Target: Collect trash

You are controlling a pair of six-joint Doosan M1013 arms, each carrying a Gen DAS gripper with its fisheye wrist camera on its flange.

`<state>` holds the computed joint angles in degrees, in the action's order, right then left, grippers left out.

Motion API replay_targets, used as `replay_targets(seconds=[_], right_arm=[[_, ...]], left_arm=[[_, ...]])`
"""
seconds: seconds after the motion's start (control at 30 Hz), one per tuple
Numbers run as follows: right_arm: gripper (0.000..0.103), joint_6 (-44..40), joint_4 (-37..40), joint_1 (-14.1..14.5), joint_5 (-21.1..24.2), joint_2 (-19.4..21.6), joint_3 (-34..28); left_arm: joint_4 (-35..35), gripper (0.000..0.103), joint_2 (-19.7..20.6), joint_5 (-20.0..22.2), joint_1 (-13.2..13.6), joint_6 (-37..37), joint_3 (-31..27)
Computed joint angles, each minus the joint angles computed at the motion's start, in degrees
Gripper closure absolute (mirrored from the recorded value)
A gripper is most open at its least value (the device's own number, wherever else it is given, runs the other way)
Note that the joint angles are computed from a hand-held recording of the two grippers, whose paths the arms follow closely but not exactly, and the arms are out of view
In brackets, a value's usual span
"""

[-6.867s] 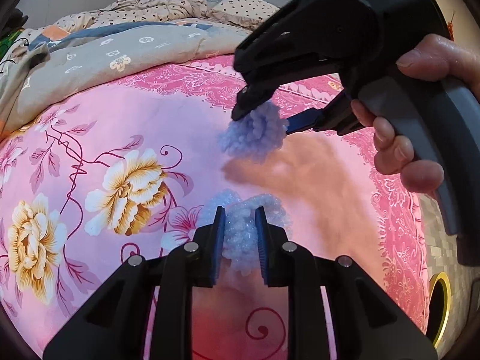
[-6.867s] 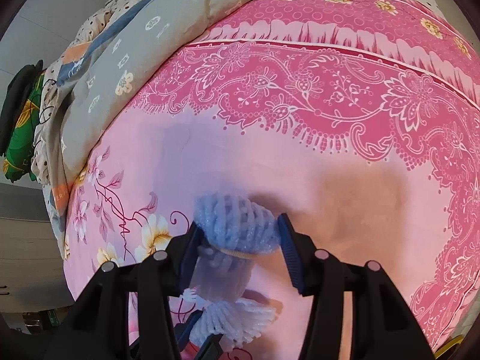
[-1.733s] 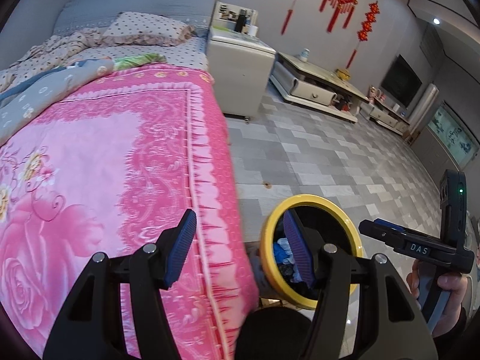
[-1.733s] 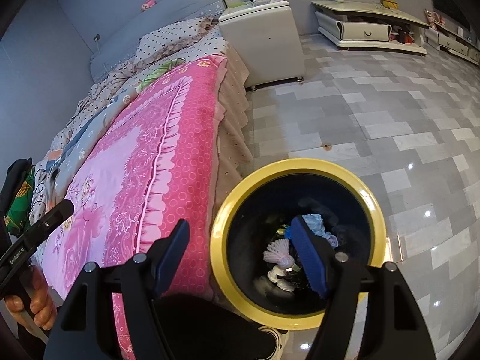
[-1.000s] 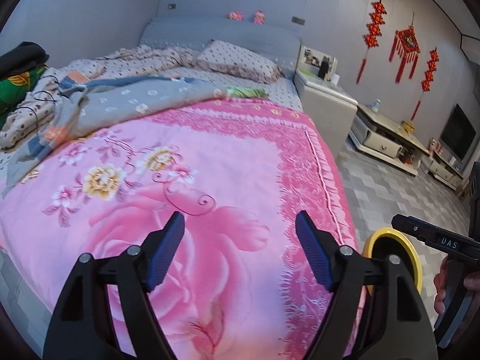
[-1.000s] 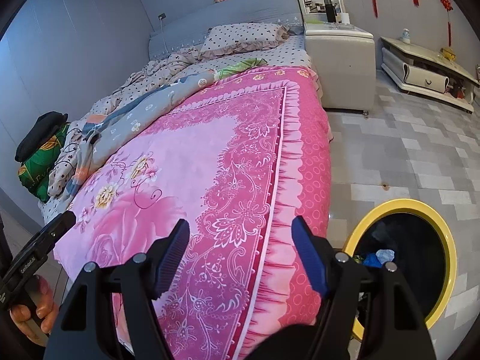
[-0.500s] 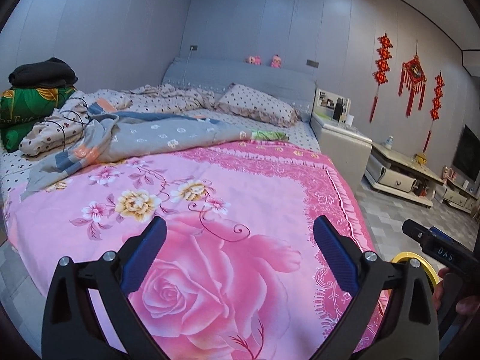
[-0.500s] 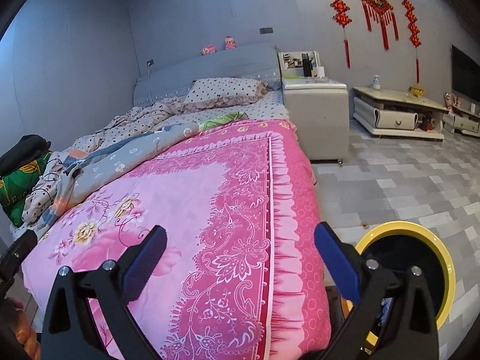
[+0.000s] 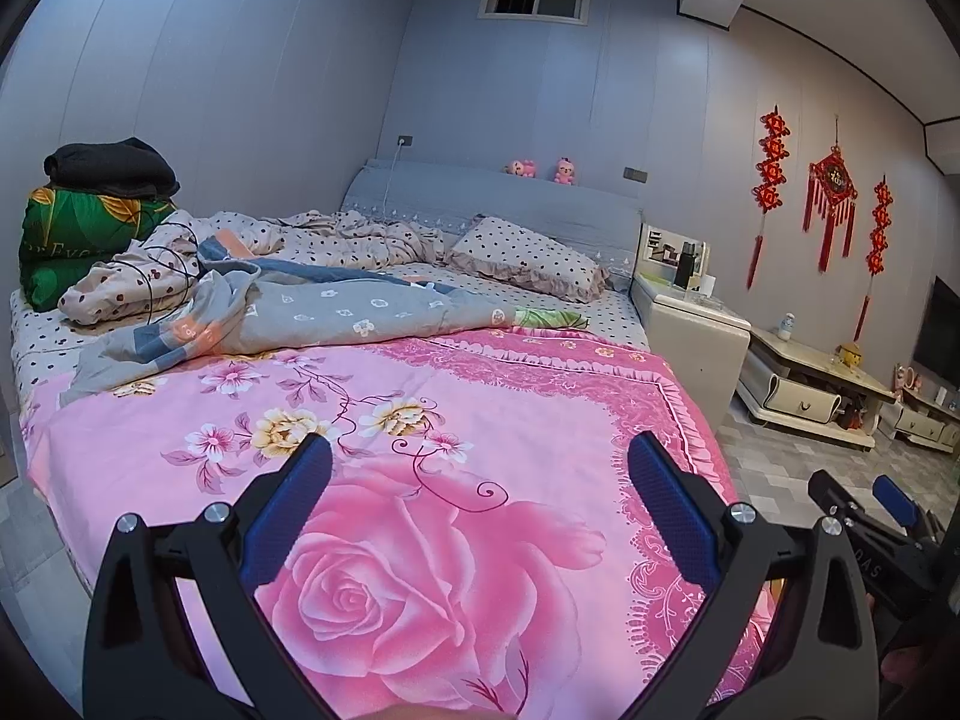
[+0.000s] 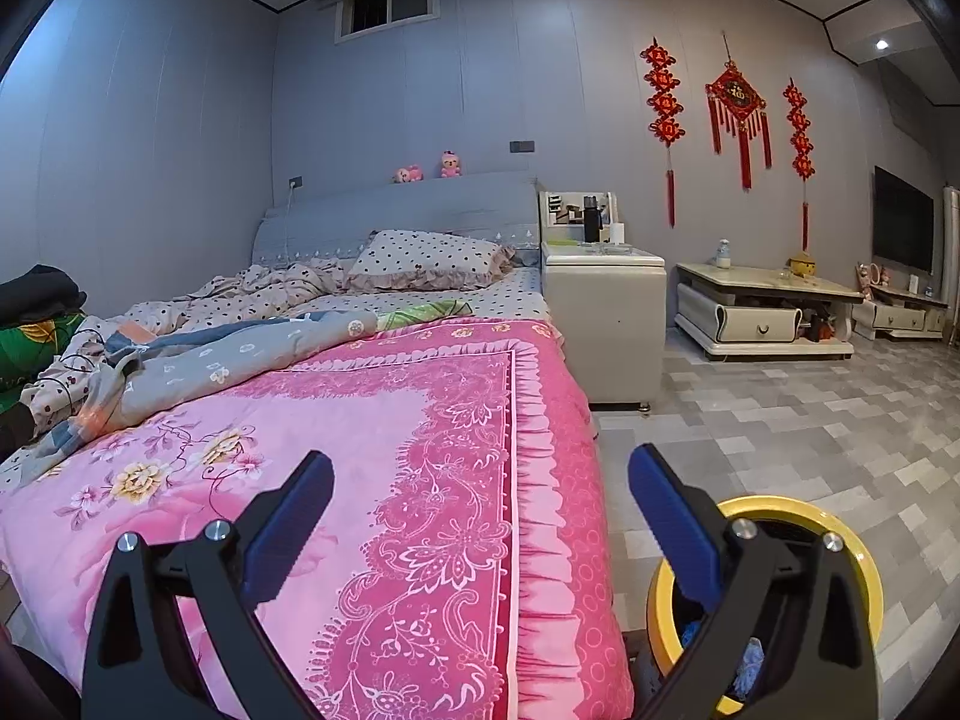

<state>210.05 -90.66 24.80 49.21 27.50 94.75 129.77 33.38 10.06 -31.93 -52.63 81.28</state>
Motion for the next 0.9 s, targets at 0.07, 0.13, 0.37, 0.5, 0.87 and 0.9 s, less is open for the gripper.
replay_targets(seconds=[0.07,0.13,0.37,0.5,0.87,0.9], right_arm=[[0.008,-0.67,0.18,0.2,1.54,0.52,-0.14],[0.008,-0.76,0.06,0.3,2.35,0.93,-0.23],[0.008,0.32,-1.53,0.37,3.32,1.7,-0.14],[0.008,-0.51,-1.15,0.35,3.02,2.01,-0.51],[0.008,-0.92,-0.37,0.17,2.42,1.83,-0.37],[0.008,-0.93,-0.28,0.17,2.35,1.83,-0.38]], left_arm=[[1.69,0.008,-0.25,0.88,-0.22,-1.24,0.56],[3.01,0.008,-0.42,1.38,-0.37,-2.15,0.95],[7.45,0.008,-0.52,2.78,-0.75,-4.47,1.44],[10.11,0.008,-0.46,2.58,-0.58,-7.28,1.46],[9.36,0.008,-0.2,1.54,-0.27,-7.01,1.03],[9.68,0.008,-0.15,1.42,-0.26,-7.27,1.0]])
